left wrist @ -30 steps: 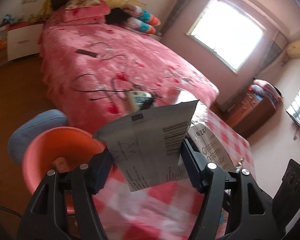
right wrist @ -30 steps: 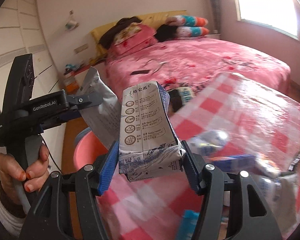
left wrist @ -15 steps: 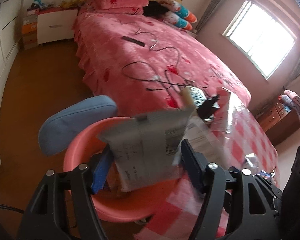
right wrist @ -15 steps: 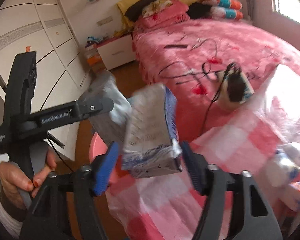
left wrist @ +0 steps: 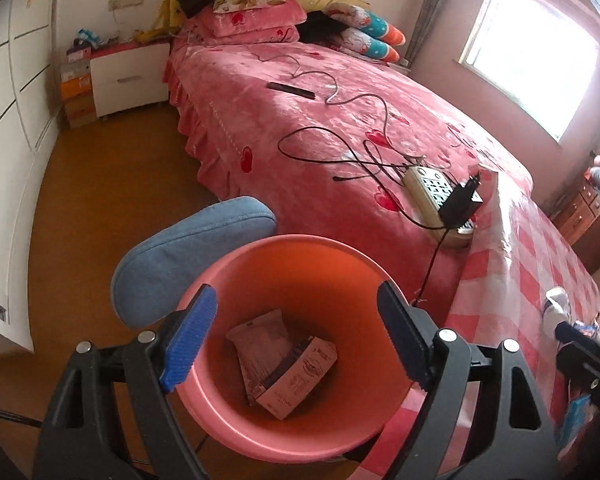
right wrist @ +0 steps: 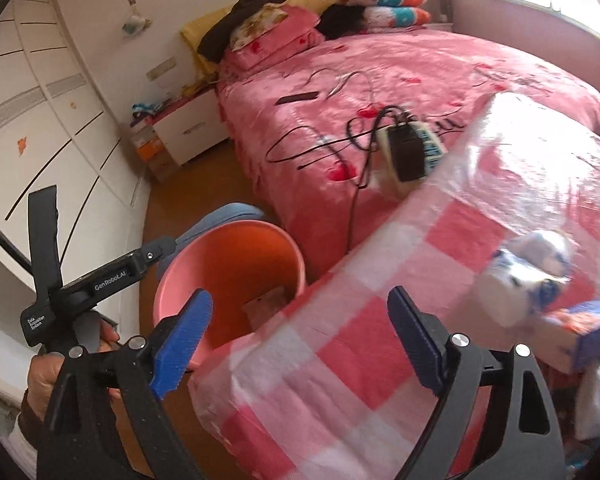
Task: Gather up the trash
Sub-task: 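Move both open tools back over the remaining trash on the table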
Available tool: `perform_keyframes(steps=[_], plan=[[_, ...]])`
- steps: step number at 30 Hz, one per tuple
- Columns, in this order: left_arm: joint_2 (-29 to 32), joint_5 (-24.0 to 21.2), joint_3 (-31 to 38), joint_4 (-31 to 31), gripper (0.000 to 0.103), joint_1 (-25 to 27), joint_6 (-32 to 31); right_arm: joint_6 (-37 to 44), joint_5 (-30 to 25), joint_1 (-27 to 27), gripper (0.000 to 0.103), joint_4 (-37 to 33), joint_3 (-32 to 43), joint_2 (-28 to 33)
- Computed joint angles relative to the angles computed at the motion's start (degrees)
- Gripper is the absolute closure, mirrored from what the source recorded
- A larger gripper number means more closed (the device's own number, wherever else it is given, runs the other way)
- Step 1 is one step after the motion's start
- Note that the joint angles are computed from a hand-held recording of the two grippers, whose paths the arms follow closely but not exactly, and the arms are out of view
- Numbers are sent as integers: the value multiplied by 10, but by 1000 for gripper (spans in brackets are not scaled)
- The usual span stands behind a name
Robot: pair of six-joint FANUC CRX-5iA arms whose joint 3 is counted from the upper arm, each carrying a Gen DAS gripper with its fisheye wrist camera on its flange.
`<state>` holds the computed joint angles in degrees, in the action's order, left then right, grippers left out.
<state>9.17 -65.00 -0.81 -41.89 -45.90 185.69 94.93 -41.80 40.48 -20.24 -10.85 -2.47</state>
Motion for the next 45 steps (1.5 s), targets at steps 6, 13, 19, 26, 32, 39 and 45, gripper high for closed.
perform_keyframes(steps=[6, 13, 19, 26, 32, 39, 45], plan=[[16, -8, 22, -14, 20, -23, -16, -14, 7, -17, 14, 0, -27, -29], [30, 7, 47, -35, 20, -53, -47, -41, 28, -17, 13, 32, -84, -81], [38, 12, 72, -47, 20, -71, -72, -58, 56, -15, 13, 60, -124, -122], [53, 27, 106, -25, 20, -78, -116, -34, 61, -50, 13, 30, -136, -152], [84, 30, 146, 27, 20, -70, -160, -1, 55, -92, 13, -5, -139, -170], [115, 23, 188, 55, 20, -72, -190, 42, 51, -143, 13, -50, -144, -191], [147, 7, 239, 61, 20, -83, -219, 98, 30, -203, 13, -104, -138, -198]])
